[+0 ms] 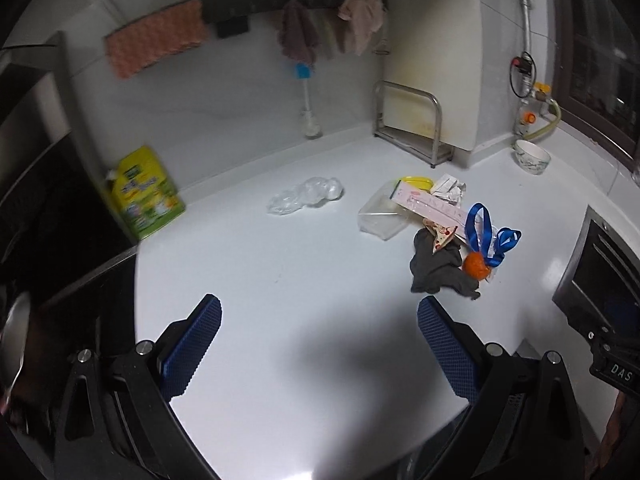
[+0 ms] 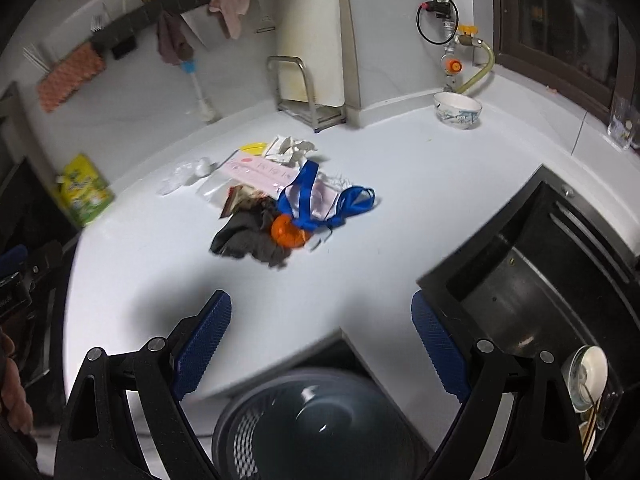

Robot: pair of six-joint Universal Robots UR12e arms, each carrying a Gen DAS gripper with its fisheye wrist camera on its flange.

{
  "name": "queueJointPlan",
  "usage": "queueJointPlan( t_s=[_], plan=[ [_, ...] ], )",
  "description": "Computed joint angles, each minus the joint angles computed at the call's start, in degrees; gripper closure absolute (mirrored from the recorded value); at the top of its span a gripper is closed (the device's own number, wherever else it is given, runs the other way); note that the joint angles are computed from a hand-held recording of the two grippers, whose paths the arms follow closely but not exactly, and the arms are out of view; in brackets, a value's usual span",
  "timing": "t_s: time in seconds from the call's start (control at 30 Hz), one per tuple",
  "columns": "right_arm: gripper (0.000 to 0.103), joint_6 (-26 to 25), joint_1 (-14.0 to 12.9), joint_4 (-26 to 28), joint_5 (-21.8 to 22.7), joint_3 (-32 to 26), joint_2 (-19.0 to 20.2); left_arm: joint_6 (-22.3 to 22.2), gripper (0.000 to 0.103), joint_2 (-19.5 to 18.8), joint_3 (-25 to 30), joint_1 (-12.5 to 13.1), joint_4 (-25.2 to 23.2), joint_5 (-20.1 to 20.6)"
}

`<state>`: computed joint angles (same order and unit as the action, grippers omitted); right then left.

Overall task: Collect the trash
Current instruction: 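Reach the right tool toward the orange item while the left tool reaches the dark cloth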

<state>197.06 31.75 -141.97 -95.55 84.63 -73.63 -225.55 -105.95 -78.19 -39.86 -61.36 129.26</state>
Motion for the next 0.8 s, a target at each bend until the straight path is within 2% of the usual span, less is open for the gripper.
queueJointPlan(
  t_s=[0.07,0.13,0.23,0.37,0.5,0.7,0.8],
  plan=[
    [0.016,2.8,0.5,0.5,-1.4,-2.1,1.9,4.4,0.006,-0.2,-1.2,2.0,4.7,-4.1],
    [0.016,4.5,0.9,1.1,-3.3,-3.8,3.5,7.1,0.006,-0.8,-1.7,3.3,7.6,-6.7],
    [0.016,6.3,1.0,2.8,-4.5,-5.6,5.1,9.6,0.006,-2.0,-1.5,4.8,8.9,-10.7],
    [0.016,7.6,1.0,4.6,-4.5,-7.6,7.1,12.3,0.006,-3.2,-1.3,5.8,9.9,-13.8],
    [0.016,8.4,1.3,5.4,-4.9,-9.4,9.2,14.3,0.006,-3.9,-1.4,6.5,11.5,-15.1],
    [0.016,13.5,1.1,5.8,-4.5,-11.9,12.1,17.5,0.006,-4.5,-1.4,7.6,12.6,-15.3],
    [0.016,14.5,1.6,7.5,-6.1,-13.8,13.6,18.4,0.006,-4.6,-1.6,8.1,13.2,-16.4]
  ],
)
